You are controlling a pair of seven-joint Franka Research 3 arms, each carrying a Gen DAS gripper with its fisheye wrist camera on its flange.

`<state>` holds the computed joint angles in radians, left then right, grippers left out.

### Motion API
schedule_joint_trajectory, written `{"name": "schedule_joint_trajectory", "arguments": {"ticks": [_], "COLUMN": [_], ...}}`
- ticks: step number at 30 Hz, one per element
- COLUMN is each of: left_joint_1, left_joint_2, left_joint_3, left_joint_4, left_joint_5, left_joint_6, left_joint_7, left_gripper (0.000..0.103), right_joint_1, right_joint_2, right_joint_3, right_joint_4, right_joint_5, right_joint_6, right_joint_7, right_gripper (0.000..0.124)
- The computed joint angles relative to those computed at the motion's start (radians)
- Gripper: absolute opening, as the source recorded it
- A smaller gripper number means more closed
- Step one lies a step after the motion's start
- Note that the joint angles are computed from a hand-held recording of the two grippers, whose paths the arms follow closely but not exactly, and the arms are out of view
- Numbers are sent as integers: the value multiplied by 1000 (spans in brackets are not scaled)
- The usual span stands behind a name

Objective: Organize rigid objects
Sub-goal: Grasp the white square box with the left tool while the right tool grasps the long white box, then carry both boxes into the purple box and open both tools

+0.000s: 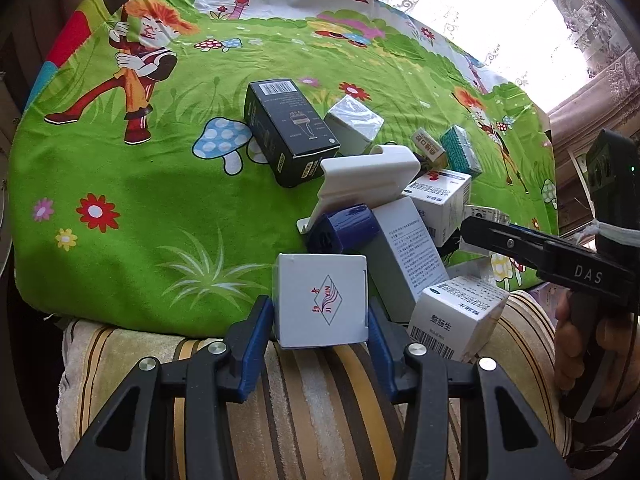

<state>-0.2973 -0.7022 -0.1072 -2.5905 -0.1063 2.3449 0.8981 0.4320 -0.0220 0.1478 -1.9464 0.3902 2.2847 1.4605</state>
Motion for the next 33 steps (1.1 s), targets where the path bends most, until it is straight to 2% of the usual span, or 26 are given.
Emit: {"name": "schedule_joint_trajectory", "arguments": {"ticks": [6,17,28,33], "left_joint_1": [29,-7,-99,-154], "left_joint_2": [-86,-150,-75,-10], "left_joint_3": [-39,-87,-112,-103], "left_joint_4": [-30,-31,35,64], "left_joint_5": [56,133,158,127], "left_joint_6": [19,83,174,226], "left_joint_7": [-84,-197,-210,-183], "left_gripper": [47,47,47,47], "right_joint_1": [-6,-18,-67,-118], "right_joint_2": [-89,-294,-512,-611], "right_joint_3": [-5,-3,-18,-24], "right_joint_4": [-75,-247,-413,-482], "right_joint_5": [16,-19,-62,-94], "right_joint_6": [78,165,174,166], "right_joint_7": [-3,23,55,79], "right_gripper": [79,79,79,79]}}
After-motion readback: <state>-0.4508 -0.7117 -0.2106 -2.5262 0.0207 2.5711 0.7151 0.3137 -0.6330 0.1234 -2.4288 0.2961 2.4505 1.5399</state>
